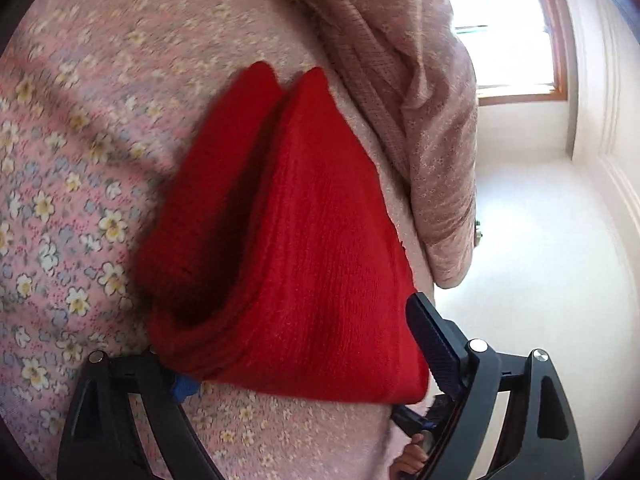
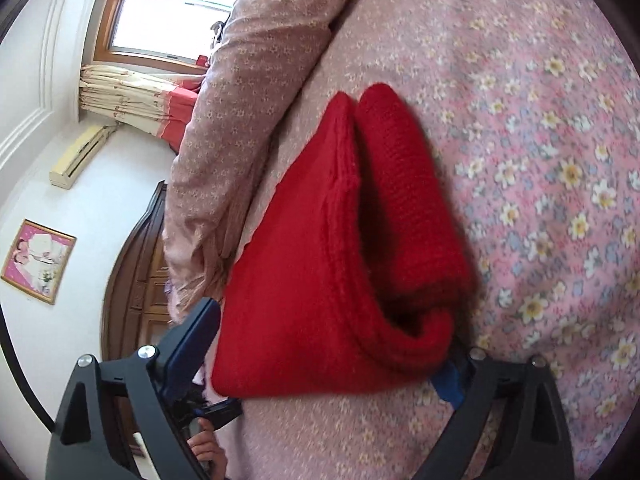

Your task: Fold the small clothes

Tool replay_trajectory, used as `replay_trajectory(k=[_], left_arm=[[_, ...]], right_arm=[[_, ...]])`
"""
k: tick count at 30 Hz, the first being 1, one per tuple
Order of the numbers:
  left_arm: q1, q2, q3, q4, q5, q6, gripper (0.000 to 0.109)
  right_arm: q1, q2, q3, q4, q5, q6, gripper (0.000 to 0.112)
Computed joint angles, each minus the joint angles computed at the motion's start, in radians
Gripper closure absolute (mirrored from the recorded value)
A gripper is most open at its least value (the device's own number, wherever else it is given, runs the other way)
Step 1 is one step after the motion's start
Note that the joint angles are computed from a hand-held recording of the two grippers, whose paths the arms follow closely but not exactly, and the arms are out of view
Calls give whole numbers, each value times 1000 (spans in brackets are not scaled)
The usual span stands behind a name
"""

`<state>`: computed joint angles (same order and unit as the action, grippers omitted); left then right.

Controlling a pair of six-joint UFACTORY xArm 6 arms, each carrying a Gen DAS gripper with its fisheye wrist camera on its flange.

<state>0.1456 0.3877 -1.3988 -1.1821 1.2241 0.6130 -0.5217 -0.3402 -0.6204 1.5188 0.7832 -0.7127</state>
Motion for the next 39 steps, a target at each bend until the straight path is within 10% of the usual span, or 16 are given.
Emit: replay_trajectory(k=[2, 4, 7, 8, 28, 39], left_arm=[[-12, -28, 32, 5, -40, 61, 32], [-27, -42, 48, 48, -98, 66, 65], [-6, -23, 54, 24, -95, 56, 88], [-1, -20, 53, 14, -87, 48, 90], [22, -208, 267, 22, -160, 171, 95], [228, -544, 647, 86, -30, 333, 95]], right_arm=[[42, 4, -9, -3, -72, -6, 16], [65, 6, -13, -8, -117, -5, 22], [87, 33, -22, -83, -186, 46, 86], [65, 56, -24, -67, -151, 60, 88], [71, -138, 100, -329, -211, 196, 93], [-232, -714, 451, -490, 137, 352, 93]])
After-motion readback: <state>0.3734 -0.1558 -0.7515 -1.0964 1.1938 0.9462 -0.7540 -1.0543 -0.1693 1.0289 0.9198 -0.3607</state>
